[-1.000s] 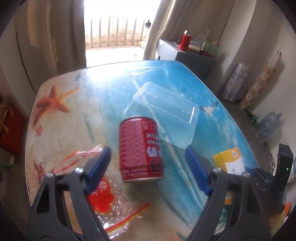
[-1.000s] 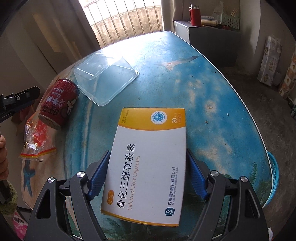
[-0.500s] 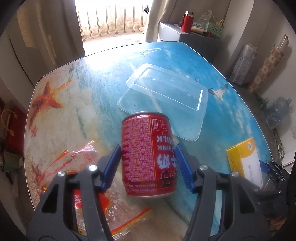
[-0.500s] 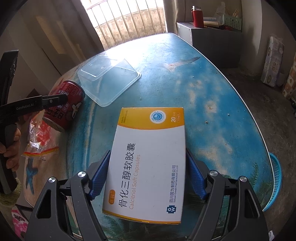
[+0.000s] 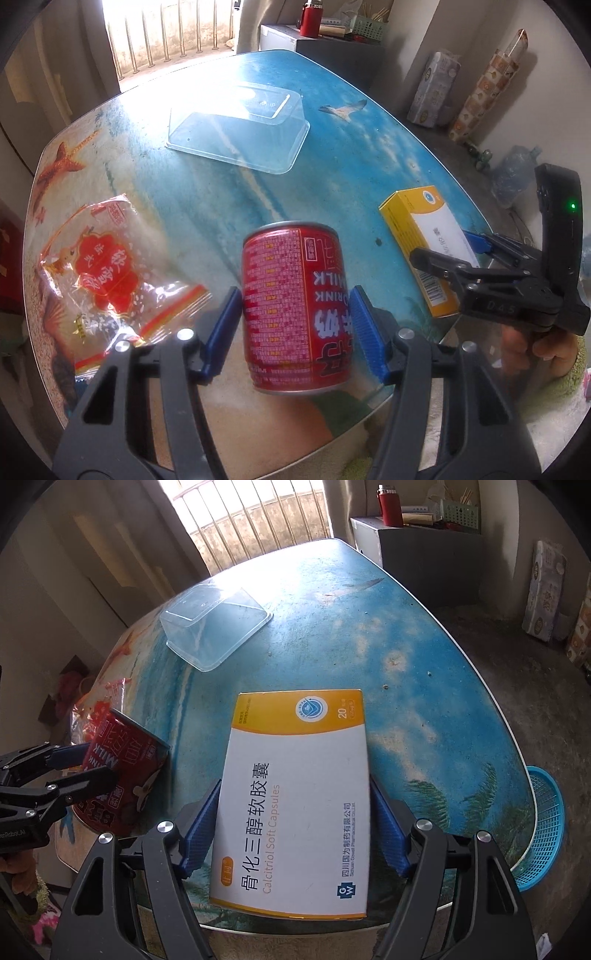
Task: Collect trash
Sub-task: 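Close the left gripper on the red milk can while the right holds the box, then lift the can with the left gripper and the box with the right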
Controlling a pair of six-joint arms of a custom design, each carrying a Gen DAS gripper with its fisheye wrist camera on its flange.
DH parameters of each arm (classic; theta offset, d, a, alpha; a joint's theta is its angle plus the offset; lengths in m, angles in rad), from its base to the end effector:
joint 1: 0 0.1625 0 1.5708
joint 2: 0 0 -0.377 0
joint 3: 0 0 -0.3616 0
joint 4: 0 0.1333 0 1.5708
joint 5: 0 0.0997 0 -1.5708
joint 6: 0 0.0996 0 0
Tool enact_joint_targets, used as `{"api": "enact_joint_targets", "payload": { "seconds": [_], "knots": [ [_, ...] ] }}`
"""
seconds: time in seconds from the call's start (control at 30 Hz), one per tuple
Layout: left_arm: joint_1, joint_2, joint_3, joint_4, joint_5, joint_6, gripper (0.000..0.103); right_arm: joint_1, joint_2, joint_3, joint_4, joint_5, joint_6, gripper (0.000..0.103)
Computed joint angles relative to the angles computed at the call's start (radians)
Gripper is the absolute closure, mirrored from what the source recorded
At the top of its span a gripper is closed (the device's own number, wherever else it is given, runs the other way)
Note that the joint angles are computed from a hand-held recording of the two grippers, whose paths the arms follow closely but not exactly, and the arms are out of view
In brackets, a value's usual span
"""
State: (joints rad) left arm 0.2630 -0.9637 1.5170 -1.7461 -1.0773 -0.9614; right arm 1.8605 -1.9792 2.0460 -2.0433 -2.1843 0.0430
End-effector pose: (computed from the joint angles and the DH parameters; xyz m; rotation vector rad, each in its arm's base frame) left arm -0.5160 -0.3258 0.1638 0.5652 2.5115 -0.3792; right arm 0.1684 -0.2992 0.4489 0.1477 -2.5305 0.6457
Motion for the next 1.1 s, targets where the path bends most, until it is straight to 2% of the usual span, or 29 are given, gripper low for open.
{"api": "enact_joint_targets", "payload": {
  "seconds": [0.13,0.3,0.53,0.7,0.87,1.1],
  "knots": [
    [-0.013,-0.009,0.020,-0.013,-0.009,-0.002,0.043,-0.007,-0.026,-0.004,0.042,0.016,0.019,0.030],
    [0.016,-0.001,0.035,-0.074,-0.047,0.016,0.040,-0.021,-0.028,-0.016,0.052,0.036,0.034,0.030],
    [0.022,0.012,0.048,-0.109,-0.045,0.030,0.040,-0.003,-0.007,-0.017,0.048,0.010,0.052,0.028],
    [0.030,0.009,0.075,-0.147,-0.070,0.028,0.041,0.000,-0.001,-0.016,0.038,0.002,0.058,0.027],
    [0.015,0.004,0.083,-0.132,-0.054,0.017,0.041,0.022,0.011,-0.026,0.080,-0.026,0.075,0.027],
    [-0.008,0.000,0.093,-0.109,-0.032,0.006,0.041,0.088,0.057,-0.020,0.125,-0.148,0.084,0.027]
  ]
}}
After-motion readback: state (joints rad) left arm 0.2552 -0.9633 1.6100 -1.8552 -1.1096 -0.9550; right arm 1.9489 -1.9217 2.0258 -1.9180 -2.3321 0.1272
